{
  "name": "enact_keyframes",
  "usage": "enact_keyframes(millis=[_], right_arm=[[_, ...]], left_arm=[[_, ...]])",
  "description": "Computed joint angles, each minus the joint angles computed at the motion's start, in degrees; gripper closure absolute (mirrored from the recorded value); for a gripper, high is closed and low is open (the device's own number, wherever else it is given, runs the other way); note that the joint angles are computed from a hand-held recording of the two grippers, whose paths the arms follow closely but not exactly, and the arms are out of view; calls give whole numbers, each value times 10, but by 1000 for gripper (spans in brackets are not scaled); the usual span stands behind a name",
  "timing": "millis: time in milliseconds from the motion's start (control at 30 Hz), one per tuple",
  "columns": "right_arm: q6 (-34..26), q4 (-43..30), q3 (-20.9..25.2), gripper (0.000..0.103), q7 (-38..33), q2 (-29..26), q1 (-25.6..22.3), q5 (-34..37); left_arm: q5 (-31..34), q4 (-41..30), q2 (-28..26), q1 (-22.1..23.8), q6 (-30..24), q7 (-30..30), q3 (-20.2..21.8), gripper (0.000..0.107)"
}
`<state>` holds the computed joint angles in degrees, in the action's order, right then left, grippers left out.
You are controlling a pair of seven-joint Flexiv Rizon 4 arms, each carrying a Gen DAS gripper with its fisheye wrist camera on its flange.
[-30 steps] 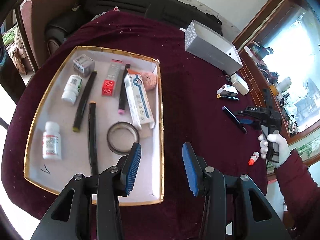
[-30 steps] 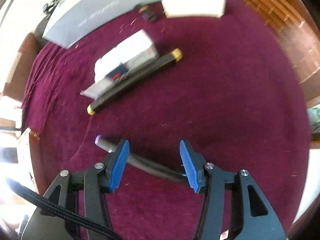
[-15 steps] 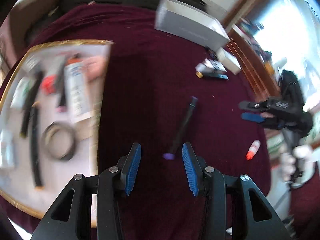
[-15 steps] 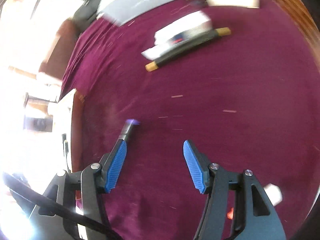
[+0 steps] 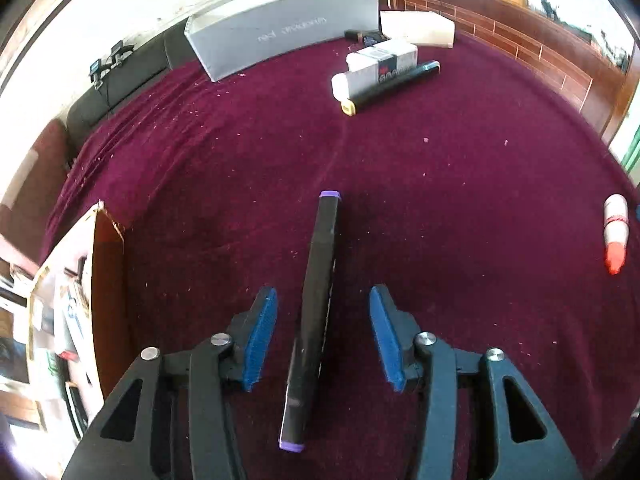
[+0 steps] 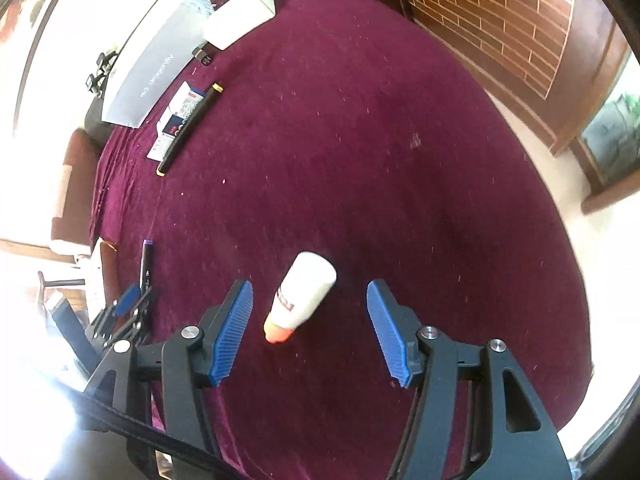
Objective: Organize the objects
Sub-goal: 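Grasp a purple-capped marker with left gripper while right grasps the orange-tipped glue bottle, then lower the marker into the box with left gripper while right places the glue bottle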
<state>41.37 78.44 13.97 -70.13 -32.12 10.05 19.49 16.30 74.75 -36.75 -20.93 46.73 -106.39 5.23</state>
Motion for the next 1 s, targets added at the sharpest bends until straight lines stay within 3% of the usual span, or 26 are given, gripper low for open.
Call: enact_keyframes(millis=[67,100,133,333,567,633,667,733,1000], right_arm=[[-2,2,6,43,-6,0,-3,9],[-4,0,7,43,-8,-3,-1,10],[-6,-2,9,43,-9,-5,1,12],[-7,-16,-3,43,15,-25,40,-27],[-19,-28,-49,43,80,-46,114,-170],[-19,-24,-63,50,99,-50,134,-216],[-19,-21,-69,66,105,-50,143,-239],[-17,-10,-85,77,114,-51,164,-298],[-10,-26,-31,78,74,-52,119,-231]], left_arm=[[-20,2,2,10,-6,11,-12,73],[-38,11,5,21,2,20,-24,88],[-72,27,9,38,13,38,-43,96],[-132,86,43,48,40,46,-56,96],[-163,137,83,53,81,37,-57,96],[-168,151,93,54,88,33,-57,96],[-169,153,95,55,89,31,-57,96],[-178,169,106,59,95,30,-59,96],[-211,253,165,83,136,25,-61,96]])
